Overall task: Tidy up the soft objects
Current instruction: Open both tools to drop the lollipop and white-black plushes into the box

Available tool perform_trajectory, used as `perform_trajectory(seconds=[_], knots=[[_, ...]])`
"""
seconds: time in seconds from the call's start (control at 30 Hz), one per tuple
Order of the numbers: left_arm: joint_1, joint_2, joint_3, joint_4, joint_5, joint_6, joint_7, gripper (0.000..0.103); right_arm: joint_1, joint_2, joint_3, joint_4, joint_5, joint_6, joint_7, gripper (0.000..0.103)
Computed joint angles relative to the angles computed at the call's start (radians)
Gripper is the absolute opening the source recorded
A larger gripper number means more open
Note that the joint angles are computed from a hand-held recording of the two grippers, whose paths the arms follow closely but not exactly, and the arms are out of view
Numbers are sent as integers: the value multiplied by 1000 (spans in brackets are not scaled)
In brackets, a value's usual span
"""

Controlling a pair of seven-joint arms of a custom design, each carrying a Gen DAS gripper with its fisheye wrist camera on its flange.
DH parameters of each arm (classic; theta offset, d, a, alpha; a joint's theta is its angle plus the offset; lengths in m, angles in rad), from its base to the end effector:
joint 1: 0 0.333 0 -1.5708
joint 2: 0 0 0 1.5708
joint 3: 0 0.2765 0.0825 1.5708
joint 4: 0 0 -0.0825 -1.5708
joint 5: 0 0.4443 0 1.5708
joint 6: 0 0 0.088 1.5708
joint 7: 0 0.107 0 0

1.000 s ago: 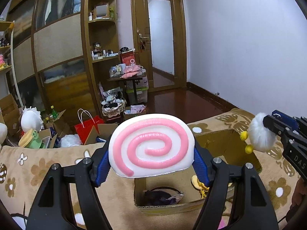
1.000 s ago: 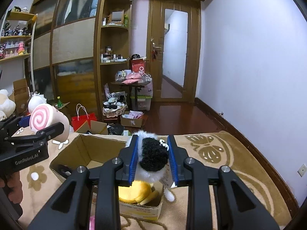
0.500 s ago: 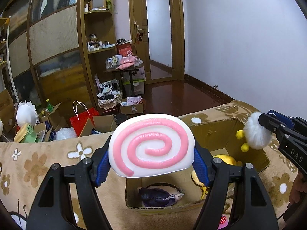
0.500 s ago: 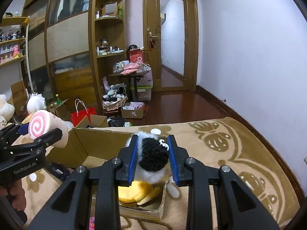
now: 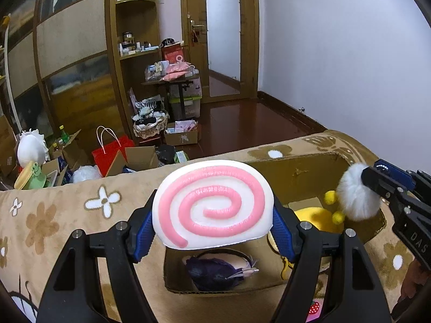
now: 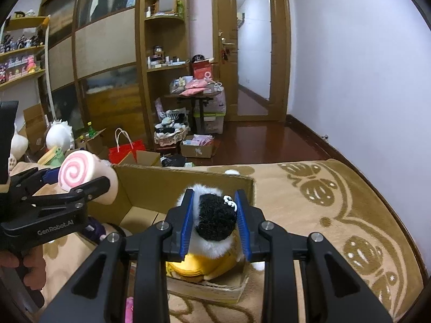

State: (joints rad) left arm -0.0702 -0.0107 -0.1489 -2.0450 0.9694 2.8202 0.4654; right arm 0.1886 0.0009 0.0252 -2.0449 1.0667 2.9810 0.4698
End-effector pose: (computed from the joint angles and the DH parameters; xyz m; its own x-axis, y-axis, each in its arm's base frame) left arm 0.6178 -0.1797 0.4527 0.0872 -0.9957 -0.0296 -0.5839 -0.0270 -0.8114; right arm 0.6359 0.0756 0.4548 0.3467 -0.9371 -0.0397 -0.5000 -0.1488 -0.8532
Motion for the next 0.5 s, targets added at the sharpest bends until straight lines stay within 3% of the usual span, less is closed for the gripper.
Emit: perform_trajectory(seconds=[0.2,0.5], knots=[[-10,17,-2,0,-73,0,86,74,-8,9,-4,-4,-87,-30,87,31],[-24,24,-2,-3,-109,-19,115,78,-19,2,-8,-8,-82,-65,108,33]])
